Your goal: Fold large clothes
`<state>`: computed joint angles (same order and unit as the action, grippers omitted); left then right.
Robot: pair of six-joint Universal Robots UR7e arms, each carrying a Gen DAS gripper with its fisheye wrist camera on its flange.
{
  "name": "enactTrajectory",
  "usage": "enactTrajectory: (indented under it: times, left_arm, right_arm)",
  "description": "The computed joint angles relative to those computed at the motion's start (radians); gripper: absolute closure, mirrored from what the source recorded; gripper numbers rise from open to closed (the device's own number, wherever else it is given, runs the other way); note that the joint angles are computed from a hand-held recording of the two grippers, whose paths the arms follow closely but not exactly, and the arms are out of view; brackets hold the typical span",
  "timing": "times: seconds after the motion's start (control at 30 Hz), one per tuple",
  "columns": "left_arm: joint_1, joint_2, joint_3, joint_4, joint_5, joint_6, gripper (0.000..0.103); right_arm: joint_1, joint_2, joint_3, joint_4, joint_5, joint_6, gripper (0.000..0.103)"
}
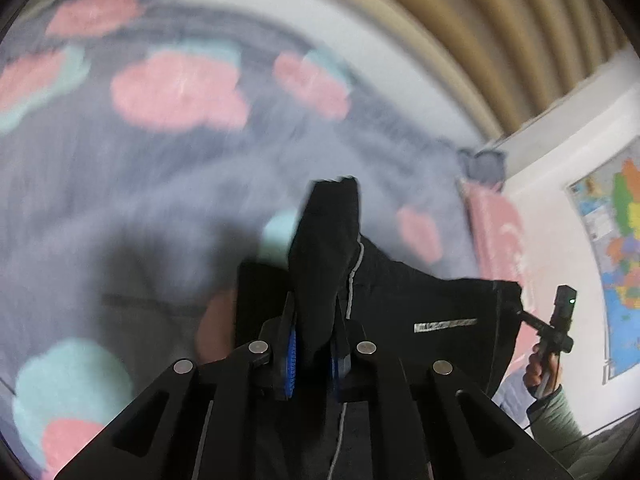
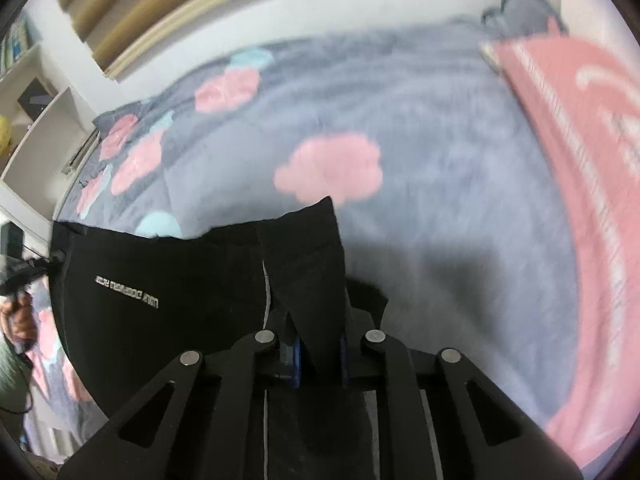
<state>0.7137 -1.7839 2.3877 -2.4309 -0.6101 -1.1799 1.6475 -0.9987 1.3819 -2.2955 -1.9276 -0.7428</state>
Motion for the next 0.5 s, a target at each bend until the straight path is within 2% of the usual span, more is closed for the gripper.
enactTrajectory:
  times: [0.07, 0.17, 0.27, 0.37, 0.4, 0.43, 0.5]
  left_arm:
    - [0.002, 0.022, -0.037, -0.025, 0.038, 0.052, 0.091]
    - [0.070, 0.083, -0.083, -0.125, 0.054, 0.139, 0.091]
    - [0.179, 0.152, -0.124, -0.122, 0.005, 0.121, 0.091]
    - [0.300, 0.230, -0.169, -0.009, -0.086, 0.050, 0.091]
    - [0.337, 0.256, -0.168, -0.024, -0.126, 0.047, 0.091]
    - [0.365, 0.276, -0.160, -0.058, -0.156, 0.054, 0.090]
    - [0.382, 0.303, -0.150, -0.080, -0.157, 0.047, 0.087]
  right_arm:
    - [0.021, 0.022, -0.016, -0.050, -0.020, -0.006, 0.089]
    - [0.031, 0.092, -0.070, -0.103, -0.065, 0.028, 0.089]
    - [0.017, 0.177, -0.130, -0.097, -0.145, 0.070, 0.089]
    - [-0.010, 0.235, -0.160, -0.051, -0.223, 0.103, 0.089]
    - [-0.021, 0.251, -0.162, -0.035, -0.245, 0.121, 0.089]
    - [-0.031, 0.262, -0.160, -0.024, -0.259, 0.136, 0.089]
    - [-0.041, 0.272, -0.151, -0.024, -0.274, 0.158, 0.088]
